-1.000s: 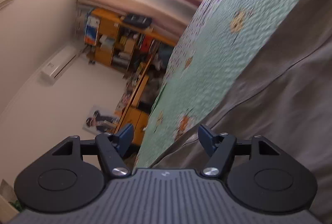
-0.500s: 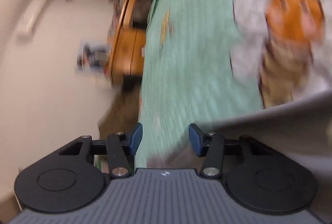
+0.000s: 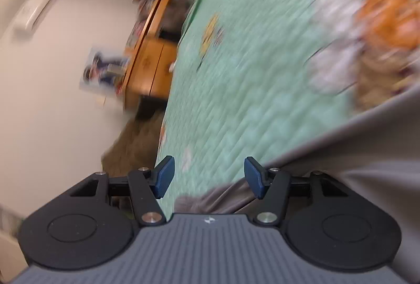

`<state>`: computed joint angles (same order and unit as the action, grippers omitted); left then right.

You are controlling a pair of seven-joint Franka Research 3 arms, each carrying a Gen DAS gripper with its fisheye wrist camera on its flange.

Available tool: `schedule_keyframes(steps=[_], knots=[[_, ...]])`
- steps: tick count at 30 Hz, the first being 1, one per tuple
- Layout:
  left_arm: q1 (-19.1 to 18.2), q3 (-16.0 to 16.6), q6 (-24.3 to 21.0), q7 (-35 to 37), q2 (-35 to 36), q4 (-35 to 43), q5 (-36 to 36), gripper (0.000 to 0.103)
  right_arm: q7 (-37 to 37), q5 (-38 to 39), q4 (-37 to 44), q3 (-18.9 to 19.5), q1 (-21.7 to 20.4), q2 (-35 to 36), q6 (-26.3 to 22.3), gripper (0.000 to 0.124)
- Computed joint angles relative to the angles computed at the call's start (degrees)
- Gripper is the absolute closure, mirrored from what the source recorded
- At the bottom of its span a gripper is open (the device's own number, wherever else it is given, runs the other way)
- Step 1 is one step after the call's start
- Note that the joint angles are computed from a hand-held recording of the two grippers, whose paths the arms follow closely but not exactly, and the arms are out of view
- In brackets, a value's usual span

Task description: Fold clothes

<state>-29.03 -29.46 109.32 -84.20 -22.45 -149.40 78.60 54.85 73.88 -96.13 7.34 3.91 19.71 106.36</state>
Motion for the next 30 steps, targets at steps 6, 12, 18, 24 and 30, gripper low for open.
schedule_keyframes(steps=[6,12,18,24,30], knots=[[0.0,0.1,-0.6,0.9,0.8,0.7,-0.4,0.020,-3.9,2.6,-2.9,-4.1,-8.1,-3.7,-5.6,0.042],[-0.3,-0.4,-1.3,-1.8,0.5,-0.1,0.3,0.020,-19.6,-7.8,-19.3,-8.2,-9.7,-13.8,-19.3,0.044],[-0.6,-0.1,-1.6,-1.3,0.9,0.1,0.3,0.020,-25.6,-2.7,-18.9,-13.2,-11.3,-14.3,-17.9,0.044],[-0.8,-0.1,-2.0,-0.7,1.5,0.4,0.2,0.020,-19.3,6.1,-13.2,-13.2,-14.4,-7.7,-6.9,0.043],[-0.8,0.3,-1.8,0.3,1.6,0.5,0.1,0.019,-12.8,18.3,-13.6,-12.7,-21.0,-4.8,-2.3,0.043]])
